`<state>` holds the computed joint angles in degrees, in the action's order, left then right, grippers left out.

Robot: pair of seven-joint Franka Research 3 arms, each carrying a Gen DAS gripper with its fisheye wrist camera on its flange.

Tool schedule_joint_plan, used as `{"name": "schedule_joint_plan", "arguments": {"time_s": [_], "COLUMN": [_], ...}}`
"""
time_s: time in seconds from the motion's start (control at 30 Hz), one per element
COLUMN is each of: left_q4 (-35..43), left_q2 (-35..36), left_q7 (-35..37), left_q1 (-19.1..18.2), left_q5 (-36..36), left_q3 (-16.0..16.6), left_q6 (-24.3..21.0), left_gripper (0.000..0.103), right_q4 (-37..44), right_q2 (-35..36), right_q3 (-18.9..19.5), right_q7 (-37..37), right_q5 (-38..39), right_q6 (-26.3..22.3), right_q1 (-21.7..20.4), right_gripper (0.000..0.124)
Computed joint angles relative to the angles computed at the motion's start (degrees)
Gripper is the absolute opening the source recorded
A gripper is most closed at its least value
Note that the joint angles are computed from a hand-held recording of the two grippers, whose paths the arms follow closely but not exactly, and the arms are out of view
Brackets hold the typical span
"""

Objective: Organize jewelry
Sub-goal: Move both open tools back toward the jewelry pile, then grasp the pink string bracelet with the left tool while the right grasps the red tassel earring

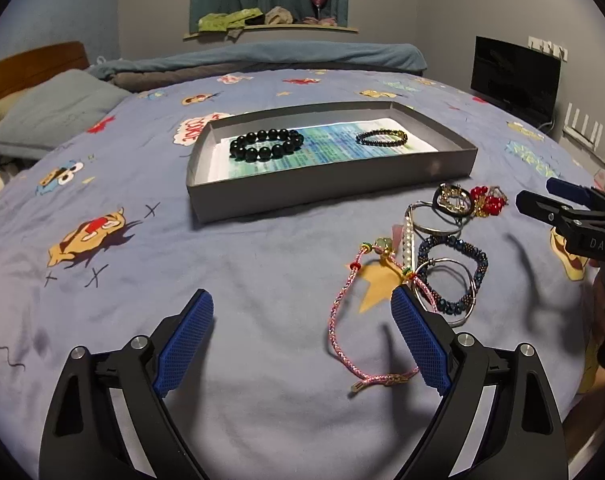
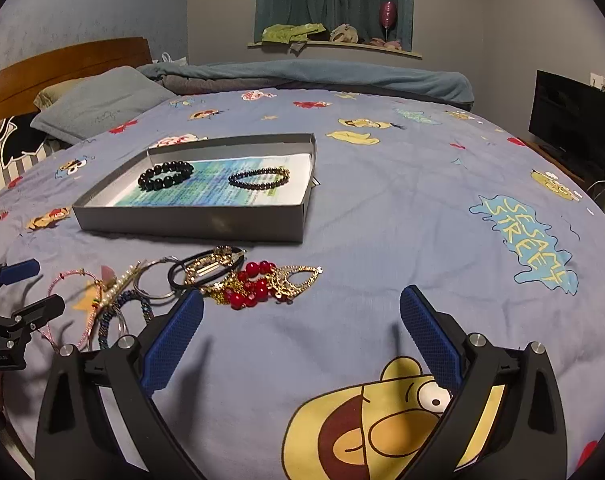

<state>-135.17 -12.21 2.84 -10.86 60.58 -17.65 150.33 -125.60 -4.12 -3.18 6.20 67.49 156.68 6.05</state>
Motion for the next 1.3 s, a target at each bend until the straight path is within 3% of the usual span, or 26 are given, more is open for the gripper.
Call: {"name": "schedule_joint_plan", "arguments": {"time_s": [0.27, 0.53, 0.63, 0.73, 0.83, 1.1, 1.3], "left_q4": [0.43, 0.51, 0.08, -0.20, -0.45, -1.16, -1.17], "left_q2": [0.54, 1.25, 1.01, 0.87, 0.82, -0.04, -1.21], "left_q7": [0.06, 4.69, 5.95, 7.11, 8.10, 7.64, 3.95], "left_q1": [-0.20, -0.78, -0.67, -0.45, -0.17, 0.88, 1.66], "left_q5": [1.48, -0.54, -1.20, -2.05, -3.04, -3.04, 0.82], "left_q3": [-0.11, 0.59, 0.76, 0.84, 1.08, 0.67, -0.54], "left_q6": [0.82, 2.02, 2.67, 2.79, 3.66, 5.18, 4.42], "left_gripper": [0.083, 0.053, 0.045, 0.037, 0.024, 0.006, 0.005], "right_q4": [3.26, 6.34, 6.79, 7.26, 7.01, 5.67, 4.68], "right_q2": [2.67, 5.90, 6.47, 6.72, 6.36, 4.48, 2.15], "right_q3": [-0.17, 1.19, 1.68, 1.89, 2.14, 1.97, 1.05], "right_q7": [8.49, 14.38, 15.63, 16.12, 15.55, 9.13, 1.63], "right_q5": [-4.85, -9.22, -9.44, -8.59, -7.68, -0.84, 7.11], "right_q6": [-5.40, -7.01, -6.83, -7.27, -6.59, -4.43, -4.17], "right_q1": [-1.52, -2.25, -2.36, -2.61, -2.58, -2.07, -1.66], "right_gripper": [0.064, 0.040, 0.038, 0.027, 0.025, 0.025, 0.025]}}
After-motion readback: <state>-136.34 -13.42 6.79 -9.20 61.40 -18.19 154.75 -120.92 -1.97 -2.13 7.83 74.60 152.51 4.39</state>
